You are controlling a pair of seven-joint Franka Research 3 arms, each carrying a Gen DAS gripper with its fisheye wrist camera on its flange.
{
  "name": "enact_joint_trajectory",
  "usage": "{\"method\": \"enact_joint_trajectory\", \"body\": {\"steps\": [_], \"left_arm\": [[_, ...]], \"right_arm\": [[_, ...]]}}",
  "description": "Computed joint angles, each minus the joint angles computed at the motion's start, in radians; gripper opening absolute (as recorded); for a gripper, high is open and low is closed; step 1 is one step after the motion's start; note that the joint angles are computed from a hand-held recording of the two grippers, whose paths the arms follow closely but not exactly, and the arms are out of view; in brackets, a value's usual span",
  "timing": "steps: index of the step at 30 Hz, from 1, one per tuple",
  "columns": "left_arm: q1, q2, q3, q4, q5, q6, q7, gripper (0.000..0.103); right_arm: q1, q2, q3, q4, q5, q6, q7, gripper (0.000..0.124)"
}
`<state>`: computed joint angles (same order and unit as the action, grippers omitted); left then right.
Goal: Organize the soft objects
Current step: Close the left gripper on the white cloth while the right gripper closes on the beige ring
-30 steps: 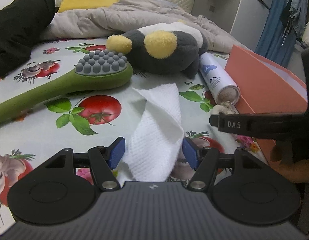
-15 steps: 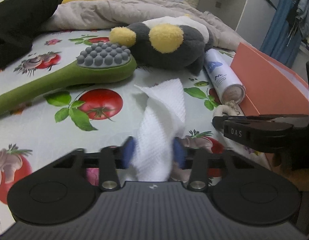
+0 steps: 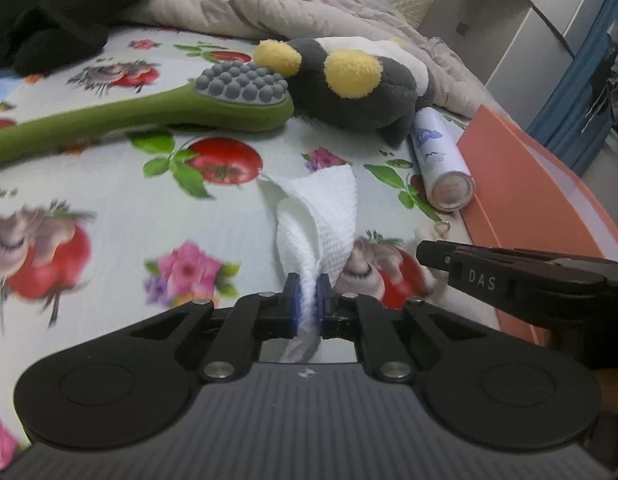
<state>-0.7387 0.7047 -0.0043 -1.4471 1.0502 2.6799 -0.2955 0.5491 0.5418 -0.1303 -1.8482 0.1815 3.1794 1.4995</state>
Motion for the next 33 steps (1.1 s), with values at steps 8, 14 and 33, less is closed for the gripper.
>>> {"method": "enact_joint_trajectory", "body": {"steps": [8,14,33], "left_arm": [[-0.031,-0.127,-0.028,-0.17,0.088,-0.032,-0.148,0.01],[-0.022,-0.211,-0.087,-0.278,0.161,-0.063,-0.251,0.01],[0.011,-0.246,-0.167,-0.347,0.229,-0.087,-0.298,0.046]], "right_arm": [[0.011,-0.139,0.035,-0.182,0.0,0.026,-0.034,0.011],[0.035,-0.24,0.043,-0.316,-0.003,0.033,-0.046,0.011],[0.272,-0.347,-0.214,-0.468,-0.241,0.024,0.271,0.059]]}}
